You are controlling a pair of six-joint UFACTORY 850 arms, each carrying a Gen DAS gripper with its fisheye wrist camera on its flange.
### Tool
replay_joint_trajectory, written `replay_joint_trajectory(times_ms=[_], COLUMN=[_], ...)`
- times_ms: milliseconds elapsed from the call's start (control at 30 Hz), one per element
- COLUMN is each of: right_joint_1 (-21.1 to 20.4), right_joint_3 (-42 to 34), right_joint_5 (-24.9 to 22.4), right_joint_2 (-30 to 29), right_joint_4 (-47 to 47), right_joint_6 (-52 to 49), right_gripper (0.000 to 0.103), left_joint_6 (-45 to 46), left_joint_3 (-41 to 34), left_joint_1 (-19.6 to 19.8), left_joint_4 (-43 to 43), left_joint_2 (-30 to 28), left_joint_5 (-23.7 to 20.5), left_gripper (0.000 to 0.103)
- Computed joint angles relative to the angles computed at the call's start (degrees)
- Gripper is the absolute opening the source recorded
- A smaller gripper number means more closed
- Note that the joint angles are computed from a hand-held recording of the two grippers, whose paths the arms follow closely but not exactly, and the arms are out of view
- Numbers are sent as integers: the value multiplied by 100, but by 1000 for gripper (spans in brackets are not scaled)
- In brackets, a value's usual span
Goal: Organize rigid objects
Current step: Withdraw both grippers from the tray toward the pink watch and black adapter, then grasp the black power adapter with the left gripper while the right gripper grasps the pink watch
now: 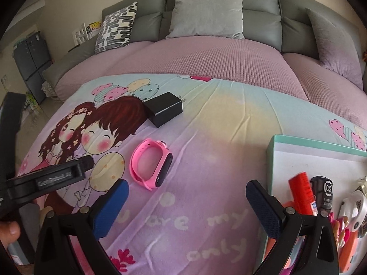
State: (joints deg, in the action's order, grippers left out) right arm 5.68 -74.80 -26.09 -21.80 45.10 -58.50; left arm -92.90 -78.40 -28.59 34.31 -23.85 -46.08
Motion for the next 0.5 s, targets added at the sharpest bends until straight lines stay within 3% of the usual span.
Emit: replay_joint_trajectory(times_ms=[500], right_joint_1=[407], right_joint_3=[-386], right_joint_5=[-52], right_joint_2=[-478], right_joint_4=[-751], right_joint_6=[581], right_gripper=[103], left_joint_6=[-186], left_joint_3=[154], left_joint_1=[57], left_joint_4=[118], left_joint_2=[88], left_joint_5=[131], left_gripper=[97])
